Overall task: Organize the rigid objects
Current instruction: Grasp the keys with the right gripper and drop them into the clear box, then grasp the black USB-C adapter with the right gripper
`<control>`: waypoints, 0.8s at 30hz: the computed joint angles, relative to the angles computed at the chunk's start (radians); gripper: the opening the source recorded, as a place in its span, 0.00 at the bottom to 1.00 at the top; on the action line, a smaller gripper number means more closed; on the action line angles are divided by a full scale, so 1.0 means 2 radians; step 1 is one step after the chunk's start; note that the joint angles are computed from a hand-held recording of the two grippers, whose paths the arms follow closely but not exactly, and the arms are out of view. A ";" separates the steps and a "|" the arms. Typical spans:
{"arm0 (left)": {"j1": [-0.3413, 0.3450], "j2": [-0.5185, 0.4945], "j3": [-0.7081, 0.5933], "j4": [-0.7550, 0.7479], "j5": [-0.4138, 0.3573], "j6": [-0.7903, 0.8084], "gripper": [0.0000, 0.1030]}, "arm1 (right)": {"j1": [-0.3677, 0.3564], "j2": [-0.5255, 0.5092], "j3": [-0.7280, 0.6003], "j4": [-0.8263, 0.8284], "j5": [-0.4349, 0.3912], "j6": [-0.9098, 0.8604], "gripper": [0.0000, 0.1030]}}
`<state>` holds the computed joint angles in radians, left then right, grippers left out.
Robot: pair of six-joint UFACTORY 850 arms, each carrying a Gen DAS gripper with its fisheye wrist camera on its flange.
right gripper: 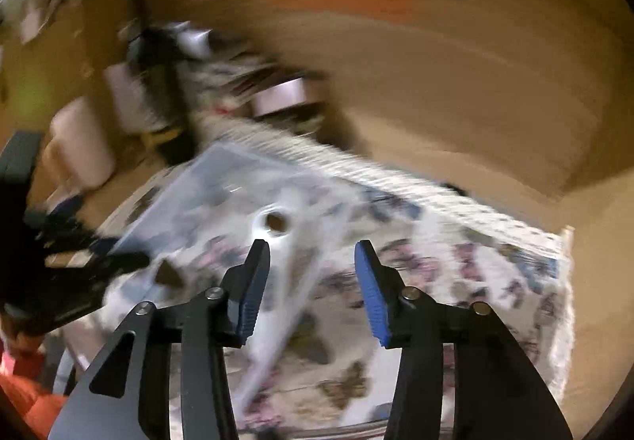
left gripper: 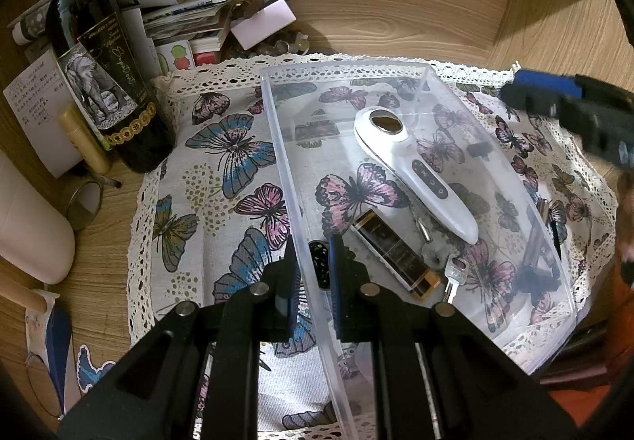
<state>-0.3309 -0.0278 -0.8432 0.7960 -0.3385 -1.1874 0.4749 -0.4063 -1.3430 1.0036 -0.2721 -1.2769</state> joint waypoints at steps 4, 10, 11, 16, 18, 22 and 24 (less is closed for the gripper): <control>0.000 0.000 0.000 0.001 0.000 -0.001 0.11 | -0.016 -0.024 -0.028 -0.094 0.010 0.123 0.42; 0.000 0.000 0.000 -0.001 0.000 0.001 0.11 | -0.022 -0.083 -0.080 -0.286 -0.026 0.329 0.46; 0.000 0.000 0.000 -0.001 0.000 0.001 0.11 | -0.022 -0.090 -0.086 -0.305 -0.033 0.347 0.48; 0.000 -0.001 -0.001 -0.002 -0.002 0.003 0.11 | -0.018 -0.127 -0.112 -0.398 -0.053 0.433 0.53; 0.000 -0.001 -0.001 -0.002 -0.002 0.003 0.11 | -0.016 -0.136 -0.119 -0.411 -0.060 0.445 0.53; 0.000 -0.001 -0.001 -0.002 -0.002 0.003 0.11 | -0.020 -0.133 -0.115 -0.374 -0.057 0.411 0.41; 0.000 0.000 -0.001 -0.001 -0.002 0.003 0.11 | -0.020 -0.127 -0.107 -0.372 -0.048 0.408 0.41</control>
<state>-0.3310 -0.0286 -0.8442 0.7939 -0.3416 -1.1813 0.4352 -0.6595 -1.5563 0.2592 -0.3688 -0.4610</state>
